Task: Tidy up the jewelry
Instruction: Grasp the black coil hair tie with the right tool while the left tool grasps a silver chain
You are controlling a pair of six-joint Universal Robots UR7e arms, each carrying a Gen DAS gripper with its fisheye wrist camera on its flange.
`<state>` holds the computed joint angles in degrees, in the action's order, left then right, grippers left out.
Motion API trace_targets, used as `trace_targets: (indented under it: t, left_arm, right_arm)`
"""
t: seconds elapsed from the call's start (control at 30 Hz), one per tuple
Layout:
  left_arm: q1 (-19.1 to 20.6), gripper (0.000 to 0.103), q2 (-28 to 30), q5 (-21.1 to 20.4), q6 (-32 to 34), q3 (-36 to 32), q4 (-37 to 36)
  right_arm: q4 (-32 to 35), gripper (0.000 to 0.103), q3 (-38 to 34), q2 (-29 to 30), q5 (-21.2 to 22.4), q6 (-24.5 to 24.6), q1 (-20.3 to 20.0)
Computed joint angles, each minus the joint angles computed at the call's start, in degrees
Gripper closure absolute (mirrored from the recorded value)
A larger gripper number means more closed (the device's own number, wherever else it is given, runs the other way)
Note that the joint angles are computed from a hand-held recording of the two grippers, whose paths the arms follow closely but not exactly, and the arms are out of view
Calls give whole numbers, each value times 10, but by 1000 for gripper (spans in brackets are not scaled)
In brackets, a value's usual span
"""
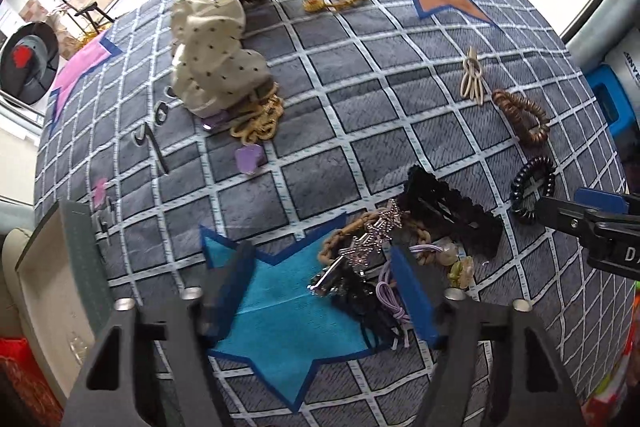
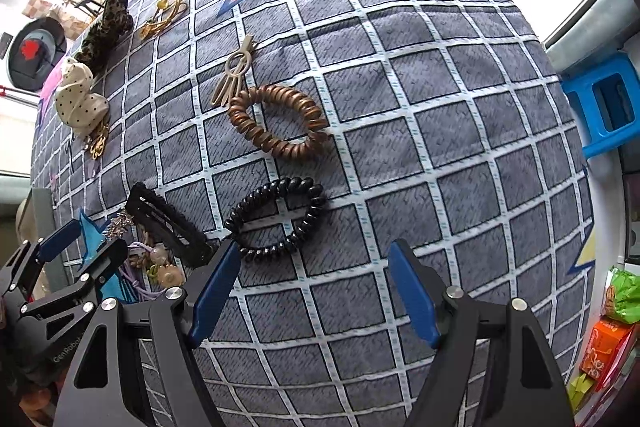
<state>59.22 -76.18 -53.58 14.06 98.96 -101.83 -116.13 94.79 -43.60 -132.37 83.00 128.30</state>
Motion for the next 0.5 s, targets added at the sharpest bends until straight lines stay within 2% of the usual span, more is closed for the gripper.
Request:
trace_targets:
  t: [0.07, 0.1, 0.17, 0.27, 0.37, 0.43, 0.47, 0.5]
  left_arm:
    - [0, 37, 3, -1, -1, 1, -1]
    - [0, 43, 4, -2, -2, 1, -1]
    - [1, 50, 7, -10, -8, -4, 7]
    - [1, 70, 8, -22, -12, -6, 9]
    - [2, 80, 5, -35, -21, -8, 13]
    - [4, 84, 2, -47, -30, -14, 18]
    - [6, 85, 1, -54, -37, -18, 21]
    - [7, 84, -1, -58, -41, -20, 23]
  right_arm:
    - [10, 34, -11, 11, -2, -1, -1]
    - [16, 35, -15, 13, -8, 0, 0]
    - [30, 39, -23, 17, -16, -2, 0]
    - [62, 50, -42, 27, -27, -1, 0]
    - [78, 69, -66, 45, -35, -10, -3]
    - [76, 88, -66, 47, -37, -9, -3]
    - [67, 92, -61, 44, -36, -9, -3]
    - [64, 92, -58, 42, -36, -8, -2]
